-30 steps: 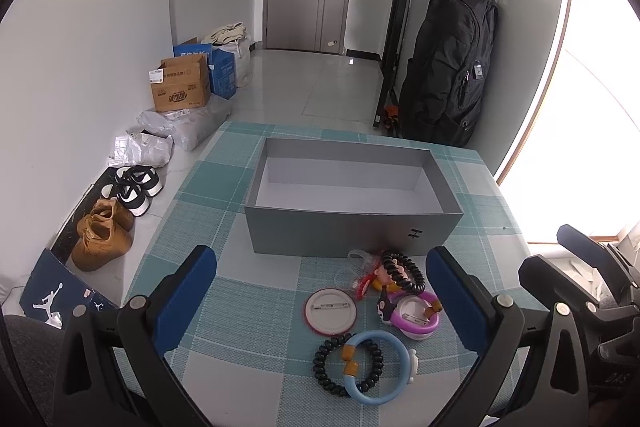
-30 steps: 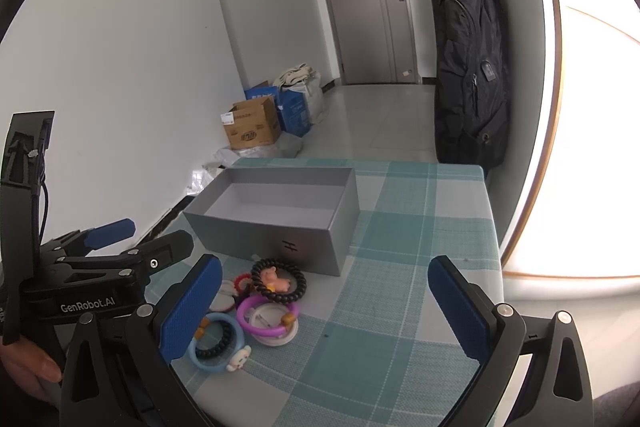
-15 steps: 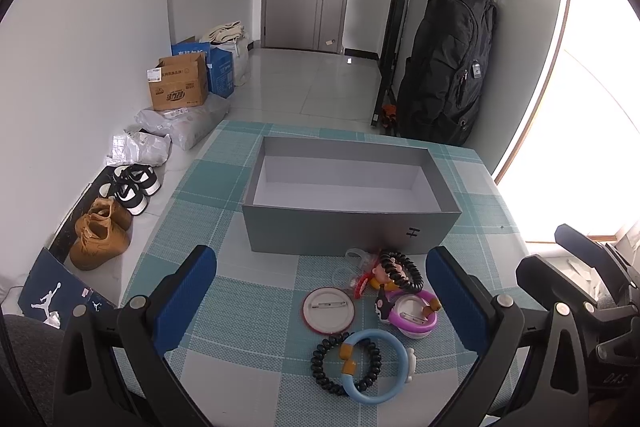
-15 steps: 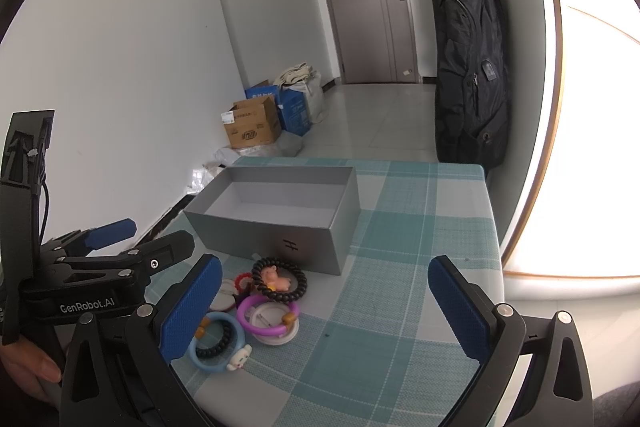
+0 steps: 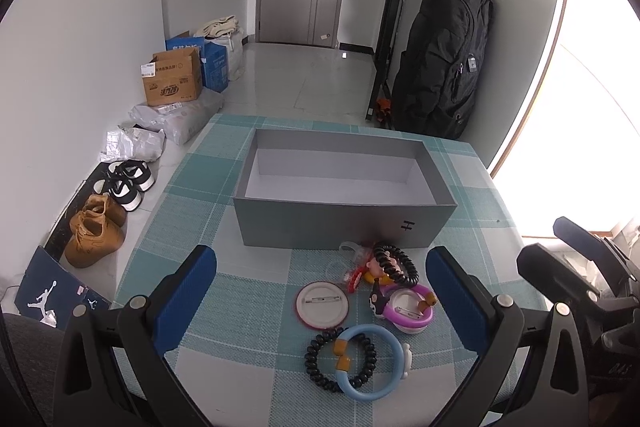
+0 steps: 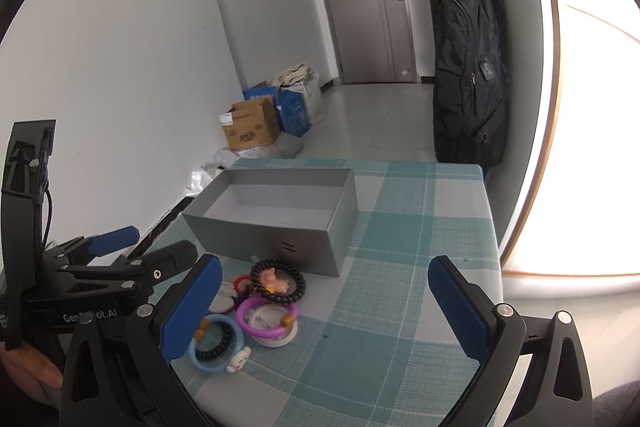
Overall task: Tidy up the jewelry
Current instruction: 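Reach the left gripper to the light-blue ring bracelet and grasp it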
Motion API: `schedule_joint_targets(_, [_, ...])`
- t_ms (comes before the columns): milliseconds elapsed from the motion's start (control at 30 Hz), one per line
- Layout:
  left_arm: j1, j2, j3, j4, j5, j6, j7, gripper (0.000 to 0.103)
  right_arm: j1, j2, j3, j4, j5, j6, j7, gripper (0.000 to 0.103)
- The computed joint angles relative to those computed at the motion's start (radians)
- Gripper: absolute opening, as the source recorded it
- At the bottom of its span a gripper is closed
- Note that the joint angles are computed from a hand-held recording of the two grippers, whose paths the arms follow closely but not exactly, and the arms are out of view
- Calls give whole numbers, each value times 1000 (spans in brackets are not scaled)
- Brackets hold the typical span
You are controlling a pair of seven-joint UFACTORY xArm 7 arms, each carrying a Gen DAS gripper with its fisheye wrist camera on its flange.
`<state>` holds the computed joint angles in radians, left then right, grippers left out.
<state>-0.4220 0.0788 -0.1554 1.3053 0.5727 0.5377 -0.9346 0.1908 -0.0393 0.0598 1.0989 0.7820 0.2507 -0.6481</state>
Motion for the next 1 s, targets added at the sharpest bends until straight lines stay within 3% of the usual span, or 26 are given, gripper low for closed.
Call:
schedule_joint_targets(100, [5, 4, -5, 0, -47, -8, 54, 102, -6, 3, 2, -3, -58, -9, 57, 103])
schedule_joint_targets(267, [26, 18, -20, 7, -260, 6, 312, 102, -34, 19, -7, 10, -169, 24, 205, 103])
schedule_joint_targets(367, [23, 24, -23, 10, -318, 45, 401, 101, -55, 34, -15, 28, -191, 54, 277, 103])
schedule_joint_targets(500, [12, 17, -29, -3, -350, 90, 477, 95, -81, 50, -17, 48, -203, 92, 339, 103])
schedule_joint_targets(833, [-8, 45, -33, 43, -405, 203, 597, 94, -102, 60, -6, 67, -205, 123, 341, 103])
schedule_joint_targets(1000, [-26, 49, -34, 49, -369, 223, 616, 74, -112, 67, -9, 77, -178, 144, 353, 103])
